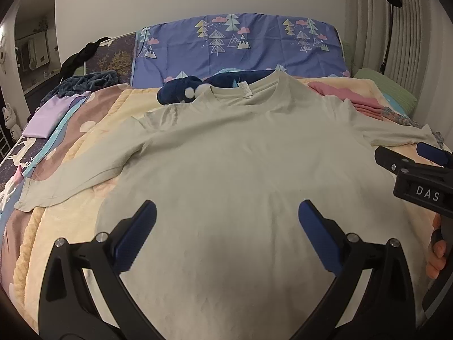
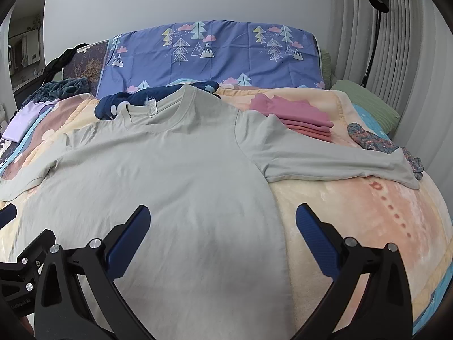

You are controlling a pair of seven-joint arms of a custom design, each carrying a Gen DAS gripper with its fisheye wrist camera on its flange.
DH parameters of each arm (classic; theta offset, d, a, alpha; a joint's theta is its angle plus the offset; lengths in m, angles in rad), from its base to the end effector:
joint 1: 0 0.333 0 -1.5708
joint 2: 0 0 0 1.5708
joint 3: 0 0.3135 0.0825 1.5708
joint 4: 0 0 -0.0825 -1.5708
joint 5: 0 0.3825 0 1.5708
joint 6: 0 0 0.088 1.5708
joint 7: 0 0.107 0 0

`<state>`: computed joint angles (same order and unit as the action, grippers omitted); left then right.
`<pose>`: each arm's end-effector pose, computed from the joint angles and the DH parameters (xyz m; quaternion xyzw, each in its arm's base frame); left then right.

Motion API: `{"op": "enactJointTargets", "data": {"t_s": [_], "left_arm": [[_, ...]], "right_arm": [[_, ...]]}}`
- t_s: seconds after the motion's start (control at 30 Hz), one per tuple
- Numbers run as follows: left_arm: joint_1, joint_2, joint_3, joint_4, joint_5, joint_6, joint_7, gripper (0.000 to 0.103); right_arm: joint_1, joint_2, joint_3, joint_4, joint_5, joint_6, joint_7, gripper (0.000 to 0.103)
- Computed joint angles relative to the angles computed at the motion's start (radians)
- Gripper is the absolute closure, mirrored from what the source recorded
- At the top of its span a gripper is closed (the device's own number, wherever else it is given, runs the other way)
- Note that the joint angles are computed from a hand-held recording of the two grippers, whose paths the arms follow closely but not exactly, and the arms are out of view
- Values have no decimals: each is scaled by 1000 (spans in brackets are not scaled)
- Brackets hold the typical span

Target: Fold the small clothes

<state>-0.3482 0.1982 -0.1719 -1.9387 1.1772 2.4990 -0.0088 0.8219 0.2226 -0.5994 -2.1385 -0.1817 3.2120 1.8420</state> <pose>0.5441 -0.3127 0.4183 -0.7042 0.5693 -0.2542 0.3396 0.5885 0.1696 0.4217 -0.7012 0.5677 -0.2912 0.3182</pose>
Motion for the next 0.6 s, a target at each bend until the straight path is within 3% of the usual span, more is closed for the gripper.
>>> {"op": "enactJointTargets", "data": {"t_s": [0.6], "left_arm": [[18,-10,8,-30,-3,49,-22,2]], "right_arm": [[32,11,-29,0,-1,-4,-4,1]]}}
